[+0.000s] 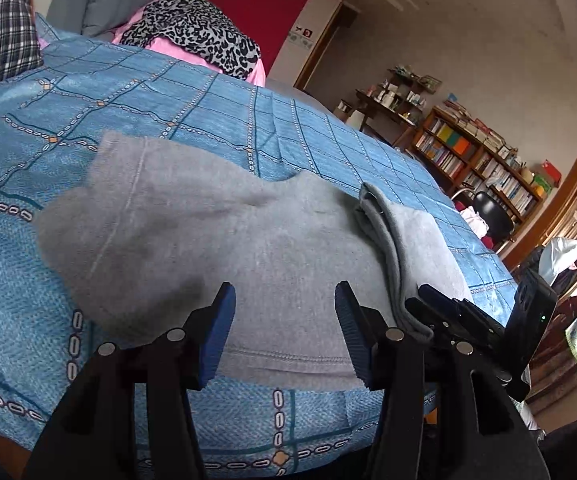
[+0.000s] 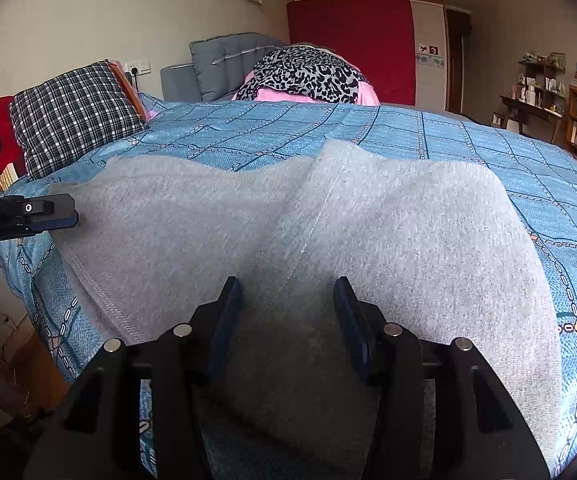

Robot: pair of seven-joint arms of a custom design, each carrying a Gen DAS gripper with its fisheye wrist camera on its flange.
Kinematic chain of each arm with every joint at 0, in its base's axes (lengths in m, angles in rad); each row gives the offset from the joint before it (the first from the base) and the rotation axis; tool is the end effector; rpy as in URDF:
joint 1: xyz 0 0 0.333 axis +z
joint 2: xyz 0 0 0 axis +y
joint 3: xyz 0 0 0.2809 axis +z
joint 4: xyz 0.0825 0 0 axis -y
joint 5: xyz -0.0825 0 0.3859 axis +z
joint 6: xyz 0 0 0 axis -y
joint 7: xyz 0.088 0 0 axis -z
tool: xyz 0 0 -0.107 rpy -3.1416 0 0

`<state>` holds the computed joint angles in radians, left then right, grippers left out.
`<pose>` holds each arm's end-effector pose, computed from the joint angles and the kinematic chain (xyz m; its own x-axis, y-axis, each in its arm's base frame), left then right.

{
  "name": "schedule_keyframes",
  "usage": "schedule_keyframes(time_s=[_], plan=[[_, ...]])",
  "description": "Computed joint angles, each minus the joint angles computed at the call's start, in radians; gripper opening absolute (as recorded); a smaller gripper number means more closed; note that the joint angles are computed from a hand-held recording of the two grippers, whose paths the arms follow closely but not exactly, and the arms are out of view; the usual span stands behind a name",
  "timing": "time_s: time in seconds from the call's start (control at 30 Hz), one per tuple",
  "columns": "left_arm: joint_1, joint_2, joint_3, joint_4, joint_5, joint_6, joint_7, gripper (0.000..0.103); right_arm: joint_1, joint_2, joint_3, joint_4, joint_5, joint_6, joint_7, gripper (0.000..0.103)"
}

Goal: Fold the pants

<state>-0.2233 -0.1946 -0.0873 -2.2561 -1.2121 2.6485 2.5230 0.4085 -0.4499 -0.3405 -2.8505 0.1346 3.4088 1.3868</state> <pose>0.5122 -0.1393 0.4598 -0.4615 -0.7794 0.4238 -0.7090 0.0369 -0.7043 0.4122 0.0163 0.3972 0.0997 -0.9917 -0.0810 -0.5591 0.0115 -0.8290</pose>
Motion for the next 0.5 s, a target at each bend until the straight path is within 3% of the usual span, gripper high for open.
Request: schedule_keyframes(time_s=[0.2,0.5], plan=[[0.021,-0.042,0.034,-0.047,-0.027,0.031,-0.02,0.052,-0.057,0.023,0.076,0.009,0.024,-0.001,0.0,0.051],[0.039,-0.073,0.056,-0.075,-0.058,0.057,-0.042,0.052,-0.077,0.039,0.103,0.019,0.035,-0.001,-0.001,0.052]])
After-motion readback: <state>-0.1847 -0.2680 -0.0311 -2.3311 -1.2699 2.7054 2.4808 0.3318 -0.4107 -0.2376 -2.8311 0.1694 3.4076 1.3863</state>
